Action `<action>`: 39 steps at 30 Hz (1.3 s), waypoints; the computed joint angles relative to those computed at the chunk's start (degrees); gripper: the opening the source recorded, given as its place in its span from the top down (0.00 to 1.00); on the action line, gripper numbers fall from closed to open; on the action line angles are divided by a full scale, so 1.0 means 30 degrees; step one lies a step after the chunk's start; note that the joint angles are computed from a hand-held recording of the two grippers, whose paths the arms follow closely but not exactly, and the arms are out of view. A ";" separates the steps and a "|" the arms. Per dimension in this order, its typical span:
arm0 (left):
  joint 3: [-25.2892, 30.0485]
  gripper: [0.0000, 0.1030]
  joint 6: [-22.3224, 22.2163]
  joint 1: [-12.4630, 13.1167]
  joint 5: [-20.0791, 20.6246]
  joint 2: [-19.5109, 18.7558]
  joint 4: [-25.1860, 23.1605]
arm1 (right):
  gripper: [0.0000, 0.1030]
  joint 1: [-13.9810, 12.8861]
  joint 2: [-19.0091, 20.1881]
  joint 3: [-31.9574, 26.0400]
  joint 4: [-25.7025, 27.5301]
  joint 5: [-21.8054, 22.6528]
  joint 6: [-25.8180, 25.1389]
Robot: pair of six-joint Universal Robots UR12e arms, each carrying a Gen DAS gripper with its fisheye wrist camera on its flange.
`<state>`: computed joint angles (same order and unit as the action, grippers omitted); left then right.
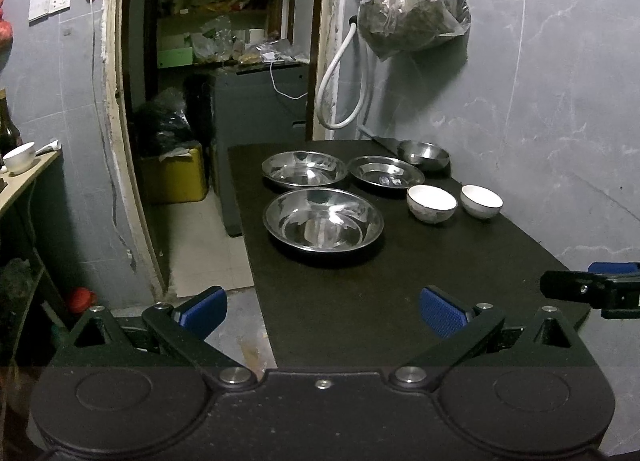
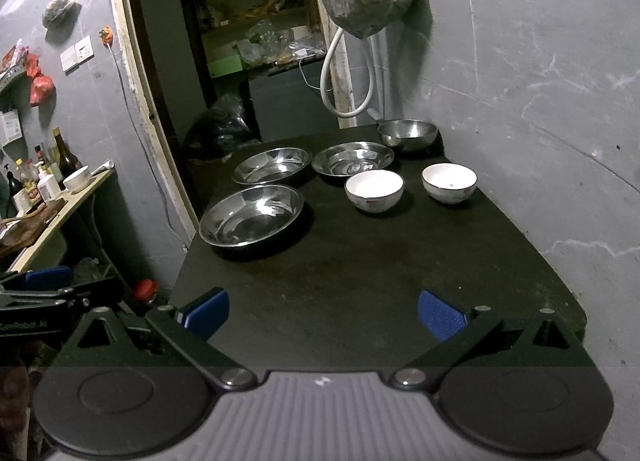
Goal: Organize plates and bowls
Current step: 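Move both tools toward the steel plates on the table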
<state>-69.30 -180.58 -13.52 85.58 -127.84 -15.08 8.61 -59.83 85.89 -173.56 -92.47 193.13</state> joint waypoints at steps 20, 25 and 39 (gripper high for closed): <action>0.1176 0.01 -0.0435 -0.0440 0.1415 -0.0467 -0.1956 | 0.00 -0.0410 -0.0090 0.0195 -0.0194 0.0448 -0.0211; 0.1876 0.01 -0.0472 -0.0714 0.1971 -0.0861 -0.2594 | 0.00 -0.0807 0.0041 0.0025 0.0126 0.1185 -0.0296; 0.6216 0.01 -0.2081 -0.1461 0.4618 -0.3089 -0.6876 | 0.00 -0.2166 0.1952 -0.3024 0.2769 0.4455 -0.1663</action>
